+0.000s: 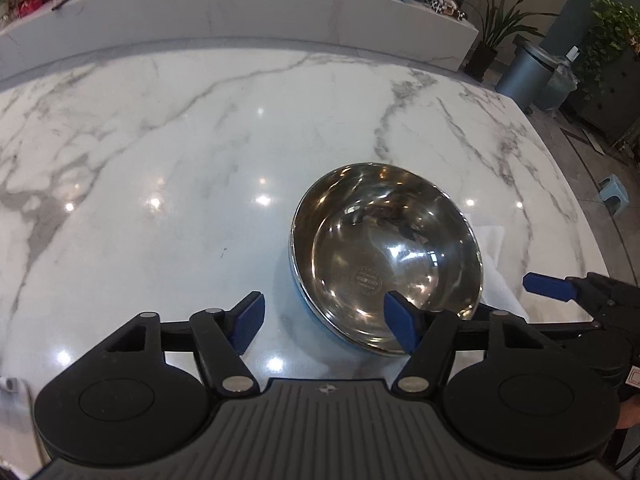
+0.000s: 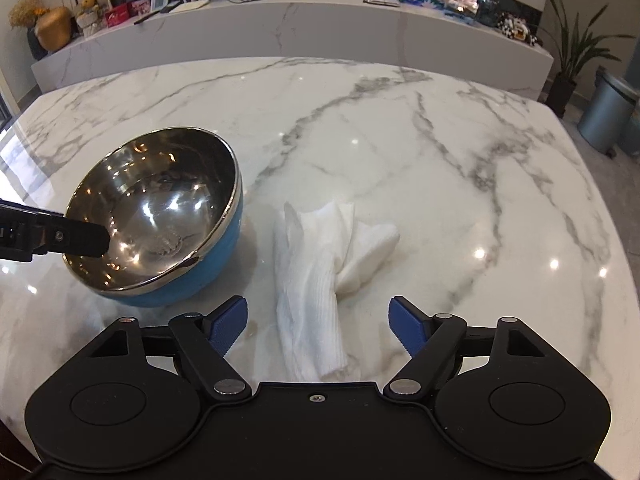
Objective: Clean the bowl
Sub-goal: 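Grasp the bowl rim with the left gripper while the right gripper grasps the white cloth, then tilt the bowl up with the left gripper while the right gripper brings the cloth inside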
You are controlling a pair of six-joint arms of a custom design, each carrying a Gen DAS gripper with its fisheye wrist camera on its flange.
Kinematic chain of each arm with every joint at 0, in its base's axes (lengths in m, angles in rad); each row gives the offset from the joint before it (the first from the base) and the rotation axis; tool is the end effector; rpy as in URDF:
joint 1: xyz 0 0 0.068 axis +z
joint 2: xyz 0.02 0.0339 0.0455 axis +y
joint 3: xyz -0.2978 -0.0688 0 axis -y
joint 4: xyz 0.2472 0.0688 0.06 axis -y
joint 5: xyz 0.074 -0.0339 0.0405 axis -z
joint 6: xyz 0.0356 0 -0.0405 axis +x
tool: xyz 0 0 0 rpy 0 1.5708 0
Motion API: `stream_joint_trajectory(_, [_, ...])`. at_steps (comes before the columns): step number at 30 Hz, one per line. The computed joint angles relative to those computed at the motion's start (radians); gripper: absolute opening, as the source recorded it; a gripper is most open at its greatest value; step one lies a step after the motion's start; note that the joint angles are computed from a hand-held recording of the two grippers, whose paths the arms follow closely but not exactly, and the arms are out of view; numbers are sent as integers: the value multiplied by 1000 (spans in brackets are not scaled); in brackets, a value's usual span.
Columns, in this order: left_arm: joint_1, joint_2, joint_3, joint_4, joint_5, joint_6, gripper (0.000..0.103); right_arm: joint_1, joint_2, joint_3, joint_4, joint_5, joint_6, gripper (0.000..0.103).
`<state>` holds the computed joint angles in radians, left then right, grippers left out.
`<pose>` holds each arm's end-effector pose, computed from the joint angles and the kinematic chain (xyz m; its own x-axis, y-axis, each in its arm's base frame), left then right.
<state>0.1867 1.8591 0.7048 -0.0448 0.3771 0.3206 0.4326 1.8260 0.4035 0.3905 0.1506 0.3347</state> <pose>0.2957 0.0425 0.0974 -0.8818 0.1316 -0.4528 0.2495 0.9451 -0.2111 0.2266 0.0987 0.0723 -0.8492 -0.0344 -0.5269 -0.0695 0.9965 0.0469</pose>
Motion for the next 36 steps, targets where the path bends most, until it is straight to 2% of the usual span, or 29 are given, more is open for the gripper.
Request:
stream_joint_trajectory(8, [-2,51,26,-3,2,6,40,-7,56,26,18,-20,-7,62])
stream_joint_trajectory(11, [-7,59,29,-4,4,9,31,-6,75,37,19,-27,-7,51])
stream_joint_trajectory(16, [-17,50,9,30,-18,5,26,1,95,42,28,-24,-8,43])
stream_joint_trajectory(20, [-30,60,0,76,-50,-14,18,8,92,30,43,-13,-8,28])
stream_joint_trajectory(24, [-38,51,-17,105,-73,-23,15,10,85,16,58,-12,-5,18])
stream_joint_trajectory(30, [-52,32,-40,139,-108,-27,13,21,14,-19,77,11,-3,14])
stream_joint_trajectory(36, [-82,-4,-98,232,-145,-27,10,47,-117,-68,86,42,-2,14])
